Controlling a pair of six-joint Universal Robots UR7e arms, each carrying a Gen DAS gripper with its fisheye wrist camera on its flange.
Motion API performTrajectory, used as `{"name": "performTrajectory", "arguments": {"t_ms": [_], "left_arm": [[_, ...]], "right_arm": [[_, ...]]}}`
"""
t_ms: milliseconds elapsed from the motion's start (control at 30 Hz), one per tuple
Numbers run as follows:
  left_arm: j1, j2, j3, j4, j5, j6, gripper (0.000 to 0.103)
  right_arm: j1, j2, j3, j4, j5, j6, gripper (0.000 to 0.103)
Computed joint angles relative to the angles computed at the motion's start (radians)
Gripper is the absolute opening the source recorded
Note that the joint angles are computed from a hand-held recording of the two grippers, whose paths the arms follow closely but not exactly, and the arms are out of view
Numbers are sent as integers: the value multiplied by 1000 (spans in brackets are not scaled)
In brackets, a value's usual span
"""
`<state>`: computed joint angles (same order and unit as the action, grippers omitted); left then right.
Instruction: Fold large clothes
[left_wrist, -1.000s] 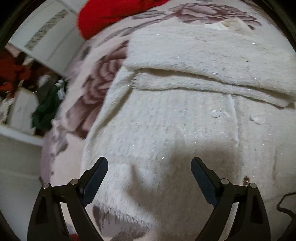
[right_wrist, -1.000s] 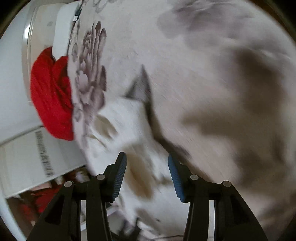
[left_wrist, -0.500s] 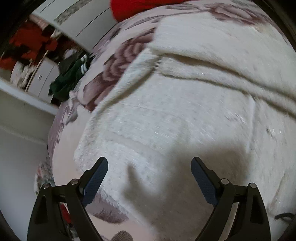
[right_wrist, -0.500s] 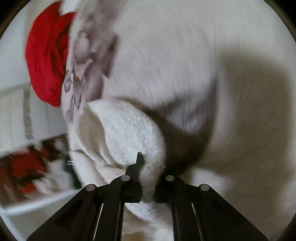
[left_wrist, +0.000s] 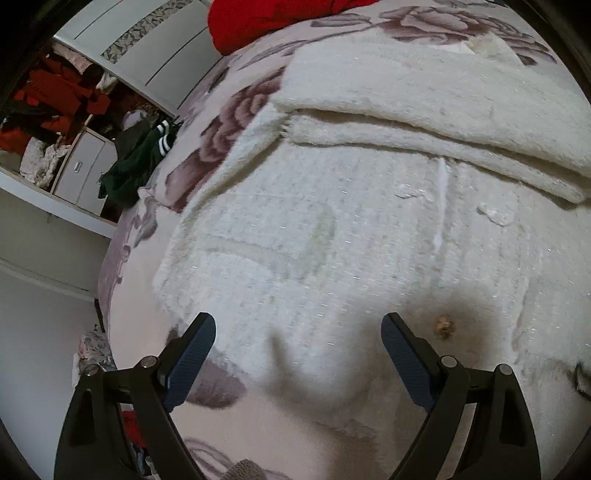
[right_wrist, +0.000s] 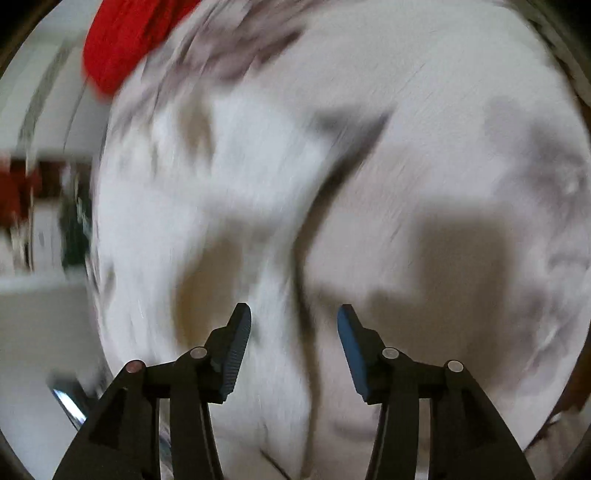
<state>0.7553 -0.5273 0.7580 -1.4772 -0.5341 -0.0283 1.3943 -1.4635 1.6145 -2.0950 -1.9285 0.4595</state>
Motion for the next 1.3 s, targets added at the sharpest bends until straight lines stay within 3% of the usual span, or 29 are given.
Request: {"name": "performTrajectory", "arguments": {"t_ms": [67,133,200,267,333,400,533,600,733,833,967,1033,1067,1167,1200,1233,1267,1300], "left_arm": [[-5,-4,30,-46,-8,19,92],[-9,-10,72,-103,-2,57,92],[-9,-10,102,-127,4,75,92],[-8,-15,108,-111,0,64,92],[-6,-20,101,-94,-5,59,92],[-6,-17,59,-35,-14,40,92],[-10,-11,-41,38,-72,29,92],[-13,-1,-109,92,-136,31,92],[-26,34,-224,258,-351,40,92],[-59,-17,-98,248,-520,81,92],[-113,-87,105,211,-738,97,92],[-136,-112,197,173,-766,95,92],[-149,-127,256,142,-752,93,92],[-175,-151,386,62,-628,73,91],[-177,-157,411,30,-594,72,77],[-178,-162,428,-1,-568,75,53],[-175,-164,431,-24,-551,70,42],[-168,-166,419,-44,-565,64,18]], "right_arm": [[33,49,5,-44,-106,-31,51],[60,87,24,-172,-250,-82,51],[39,76,63,-273,-303,-25,50],[-3,28,120,-330,-280,69,50],[-27,-5,164,-349,-248,63,50],[-11,-6,148,-286,-257,28,50],[-31,-139,163,-98,-81,145,52],[-29,-255,220,-40,4,179,52],[-1,-457,319,135,9,261,53],[-15,-571,382,204,17,322,54],[-75,-689,486,164,27,356,54],[-117,-731,527,121,39,350,54],[-136,-702,533,63,64,338,54],[-198,-676,549,-37,131,292,54],[-224,-679,552,-52,166,262,54],[-245,-673,552,-69,197,239,54],[-247,-636,543,-106,221,233,54],[-264,-606,535,-146,267,208,54]]}}
